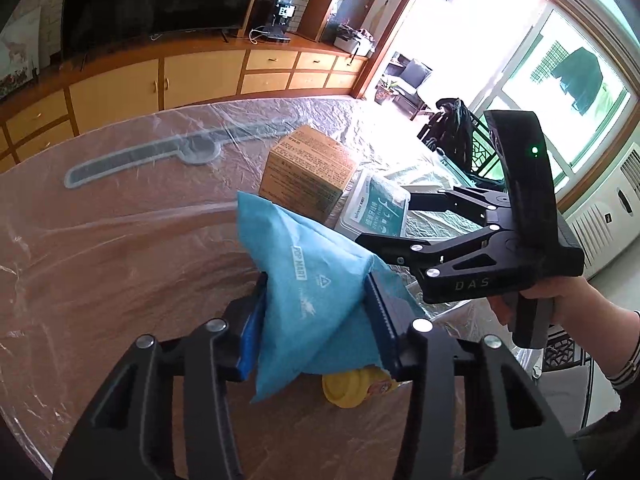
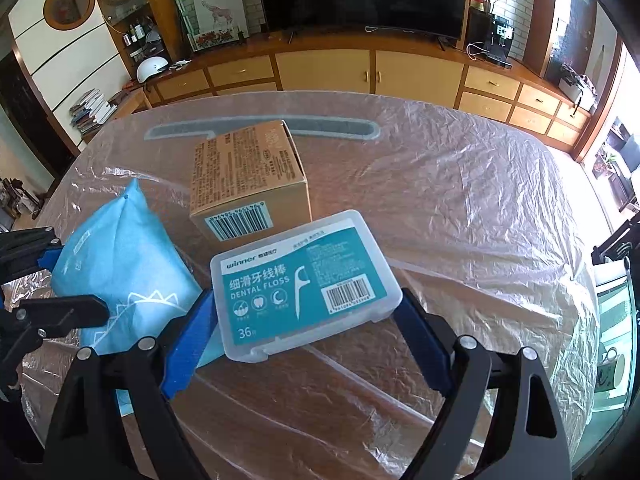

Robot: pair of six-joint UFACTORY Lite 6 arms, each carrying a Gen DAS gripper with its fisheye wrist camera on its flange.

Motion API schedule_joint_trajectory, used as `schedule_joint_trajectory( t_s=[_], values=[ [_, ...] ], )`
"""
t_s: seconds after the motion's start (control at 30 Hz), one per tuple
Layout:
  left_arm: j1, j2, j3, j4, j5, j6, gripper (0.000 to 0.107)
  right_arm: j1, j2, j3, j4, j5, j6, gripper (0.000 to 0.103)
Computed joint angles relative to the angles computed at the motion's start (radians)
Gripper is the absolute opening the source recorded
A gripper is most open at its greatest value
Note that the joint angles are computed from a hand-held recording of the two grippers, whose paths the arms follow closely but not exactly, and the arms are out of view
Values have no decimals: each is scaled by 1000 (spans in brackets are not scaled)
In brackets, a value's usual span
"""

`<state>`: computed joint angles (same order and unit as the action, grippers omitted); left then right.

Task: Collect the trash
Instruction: 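Grasp the white dental floss box with the right tool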

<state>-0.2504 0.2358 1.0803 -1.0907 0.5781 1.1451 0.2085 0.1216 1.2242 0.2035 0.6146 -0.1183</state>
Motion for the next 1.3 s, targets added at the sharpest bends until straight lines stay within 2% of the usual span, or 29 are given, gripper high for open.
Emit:
schedule_joint_trajectory(
  t_s=[0.23, 0.73, 1.3],
  values=[
    [34, -67, -53, -40, -3, 24, 45, -5, -27, -3, -45, -7, 74, 86],
    [44, -216, -172, -38, -93, -5, 45, 44, -171, -74, -78, 33, 160, 85],
    [120, -418, -324, -25, -31, -23, 45, 103, -375, -198, -105, 82, 270, 82]
  ],
)
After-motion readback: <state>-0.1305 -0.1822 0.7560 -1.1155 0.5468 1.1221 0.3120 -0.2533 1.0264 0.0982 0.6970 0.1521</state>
